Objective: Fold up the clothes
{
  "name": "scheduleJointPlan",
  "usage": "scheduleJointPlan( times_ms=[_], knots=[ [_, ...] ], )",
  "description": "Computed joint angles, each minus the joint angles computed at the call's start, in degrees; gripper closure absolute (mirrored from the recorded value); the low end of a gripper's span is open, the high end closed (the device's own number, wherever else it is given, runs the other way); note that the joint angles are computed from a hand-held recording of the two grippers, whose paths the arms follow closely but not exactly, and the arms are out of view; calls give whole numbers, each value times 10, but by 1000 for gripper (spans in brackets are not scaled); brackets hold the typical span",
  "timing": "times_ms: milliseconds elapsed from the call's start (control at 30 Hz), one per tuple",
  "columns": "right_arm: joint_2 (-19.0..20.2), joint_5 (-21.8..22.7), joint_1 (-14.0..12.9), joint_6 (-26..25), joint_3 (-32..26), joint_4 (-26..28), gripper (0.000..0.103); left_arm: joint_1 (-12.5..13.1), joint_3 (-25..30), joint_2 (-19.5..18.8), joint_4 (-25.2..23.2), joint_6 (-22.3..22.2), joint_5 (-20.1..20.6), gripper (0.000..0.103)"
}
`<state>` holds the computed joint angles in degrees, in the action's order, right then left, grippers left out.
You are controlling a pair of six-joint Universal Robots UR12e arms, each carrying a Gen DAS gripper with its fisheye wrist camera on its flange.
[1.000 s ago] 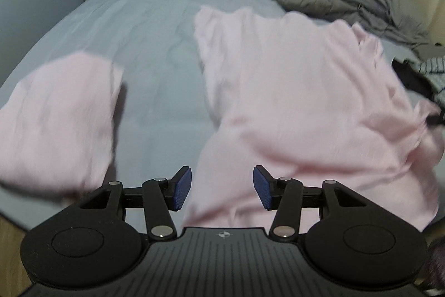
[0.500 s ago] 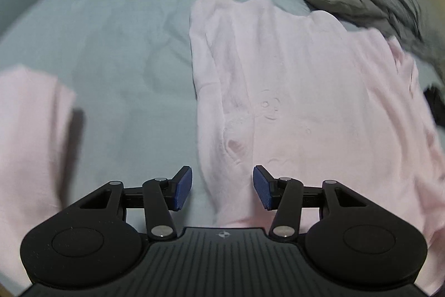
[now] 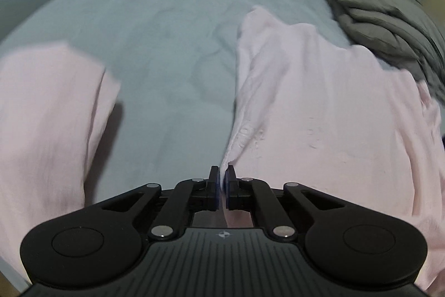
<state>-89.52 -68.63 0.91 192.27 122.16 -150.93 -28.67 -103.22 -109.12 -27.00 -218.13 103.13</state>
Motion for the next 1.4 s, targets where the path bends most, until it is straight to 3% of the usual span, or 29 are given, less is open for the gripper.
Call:
scheduleJointPlan(
  times_ms=[100, 233, 267, 433, 500, 533, 600, 633, 800, 867, 900, 1033, 1067, 1100, 1233, 1400],
  knots=[
    [5, -24, 3, 5, -1, 2, 98, -2, -2, -4, 12, 9, 23, 101],
    [9, -41, 2, 24, 2, -15, 98, -22, 8, -16, 30, 77, 121, 103],
    [10, -40, 1, 29, 2, -16, 98, -22, 8, -15, 33, 80, 126, 103],
    [14, -40, 3, 14, -4, -7, 90, -5, 0, 1, 27, 44, 33, 103],
    [12, -41, 3, 10, -4, -9, 66, -3, -2, 3, 27, 44, 10, 100],
    [10, -43, 4, 11, -2, -18, 45, -2, -4, 5, 27, 44, -1, 93],
    [7, -55, 6, 11, 1, -40, 46, -2, -5, 6, 28, 48, -19, 80],
    [7, -65, 9, 7, 0, -47, 46, -4, -3, 4, 27, 55, -17, 79],
    [13, -76, 10, 18, -10, -72, 47, -6, 7, -7, 17, 63, -20, 79],
    [15, -71, 9, 29, -18, -50, 51, -5, 8, -10, 14, 60, -25, 79],
    [16, -68, 9, 32, -22, -36, 59, -4, 9, -11, 12, 60, -28, 79],
    [20, -65, 11, 34, -30, 5, 64, -2, 11, -14, 7, 61, -34, 92],
    [22, -56, 9, 36, -28, 3, 84, -1, 10, -14, 8, 61, -35, 94],
    [22, -48, 7, 38, -25, -4, 97, -1, 9, -14, 9, 60, -35, 99],
    [14, -20, -1, 44, -13, -59, 99, -2, 7, -14, 13, 59, -26, 101],
    [-9, 27, -20, 81, 15, -208, 100, -1, 4, -11, 16, 50, -20, 102]
  ],
)
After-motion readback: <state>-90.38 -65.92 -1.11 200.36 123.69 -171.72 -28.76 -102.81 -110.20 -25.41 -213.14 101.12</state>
